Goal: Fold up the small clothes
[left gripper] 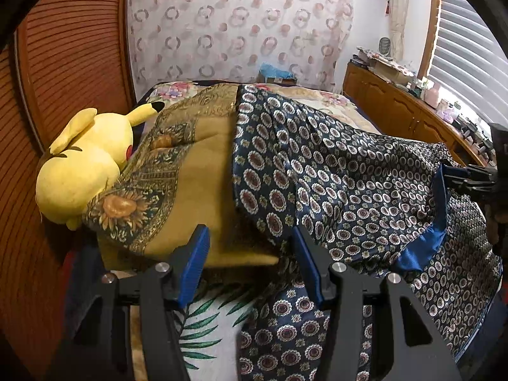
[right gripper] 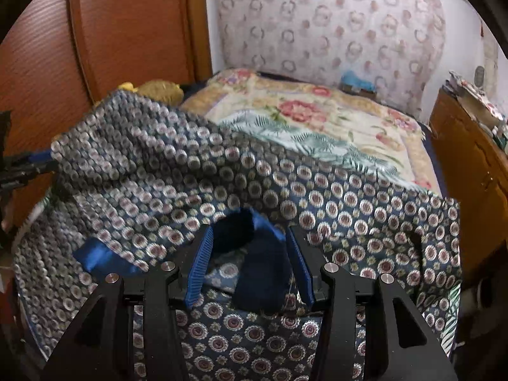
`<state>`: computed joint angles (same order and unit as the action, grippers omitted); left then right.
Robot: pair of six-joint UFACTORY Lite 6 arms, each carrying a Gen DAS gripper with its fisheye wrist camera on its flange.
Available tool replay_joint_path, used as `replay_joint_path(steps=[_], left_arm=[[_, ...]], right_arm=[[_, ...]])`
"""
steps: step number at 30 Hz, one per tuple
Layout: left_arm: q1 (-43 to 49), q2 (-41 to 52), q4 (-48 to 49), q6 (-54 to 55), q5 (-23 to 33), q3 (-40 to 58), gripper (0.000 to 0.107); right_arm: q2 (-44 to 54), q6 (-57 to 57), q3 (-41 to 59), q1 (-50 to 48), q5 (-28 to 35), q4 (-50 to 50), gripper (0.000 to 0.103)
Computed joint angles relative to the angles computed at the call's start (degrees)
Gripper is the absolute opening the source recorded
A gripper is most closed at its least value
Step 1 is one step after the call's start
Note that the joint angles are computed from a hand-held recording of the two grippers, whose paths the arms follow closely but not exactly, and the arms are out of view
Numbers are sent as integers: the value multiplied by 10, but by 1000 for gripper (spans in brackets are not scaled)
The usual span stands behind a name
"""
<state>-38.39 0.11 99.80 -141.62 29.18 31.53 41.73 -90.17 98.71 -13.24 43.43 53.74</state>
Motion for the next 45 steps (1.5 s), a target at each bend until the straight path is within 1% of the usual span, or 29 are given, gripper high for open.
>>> replay_joint_path(steps=[2, 3, 4, 5, 6, 7, 9, 11, 15, 19, 21, 23, 24, 25, 28, 30, 31, 32, 33, 35, 38, 41, 43, 45], left_arm=[[3, 2, 17, -19, -2, -5, 53], [4, 3, 23, -27, -2, -6, 53], [5, 3, 26, -30, -2, -6, 53], [4, 4, 27, -33, 0, -5, 53], [3, 4, 28, -36, 1, -5, 53], [3, 3, 28, -35, 1, -4, 53], [-2, 1, 23, -32, 5, -3, 53], [-7, -2, 22, -33, 9, -4, 53], [-7, -4, 21, -31, 8, -2, 53], [-7, -8, 16, -25, 9, -1, 53], [-9, -11, 13, -21, 11, 0, 53], [-9, -9, 8, -14, 11, 3, 53], [-8, -10, 7, -12, 11, 4, 53], [-7, -11, 7, -12, 11, 4, 53], [-5, -10, 5, -8, 12, 8, 53], [-5, -8, 5, -8, 12, 10, 53], [-4, -5, 7, -8, 11, 13, 53], [-3, -2, 7, -7, 10, 17, 53], [-3, 2, 7, -6, 9, 20, 53], [-2, 7, 7, -6, 9, 25, 53], [-3, 17, 8, -7, 9, 33, 53], [-4, 28, 6, -6, 9, 40, 53], [-5, 32, 7, -9, 9, 42, 53], [-5, 38, 5, -5, 10, 48, 53]], right_arm=[[9, 16, 1, 6, -30, -16, 47], [17, 31, 10, 6, -33, -28, 37], [28, 45, 24, 5, -28, -37, 32], [34, 44, 29, 2, -24, -35, 23], [36, 36, 31, -1, -20, -28, 11], [34, 24, 27, -5, -18, -19, 7], [26, -2, 17, -17, -3, 5, 2], [3, -38, -9, -33, 12, 39, 2], [-69, -106, -102, -73, 38, 99, 1], [-136, -175, -201, -108, 50, 141, 1], [-151, -189, -233, -127, 54, 138, 1], [-162, -202, -266, -139, 26, 135, 2], [-162, -207, -275, -145, 23, 130, 2], [-158, -213, -280, -156, 31, 121, 2], [-158, -226, -298, -176, 20, 109, 11], [-158, -236, -301, -195, 28, 106, 17], [-156, -234, -296, -203, 32, 102, 18], [-155, -235, -292, -210, 35, 101, 22], [-154, -238, -288, -218, 35, 106, 29], [-148, -247, -275, -229, 28, 124, 38], [-113, -213, -210, -232, 24, 132, 42], [-66, -166, -128, -221, 26, 123, 43], [-24, -123, -55, -203, 21, 109, 43], [31, -60, 33, -180, 25, 74, 43]])
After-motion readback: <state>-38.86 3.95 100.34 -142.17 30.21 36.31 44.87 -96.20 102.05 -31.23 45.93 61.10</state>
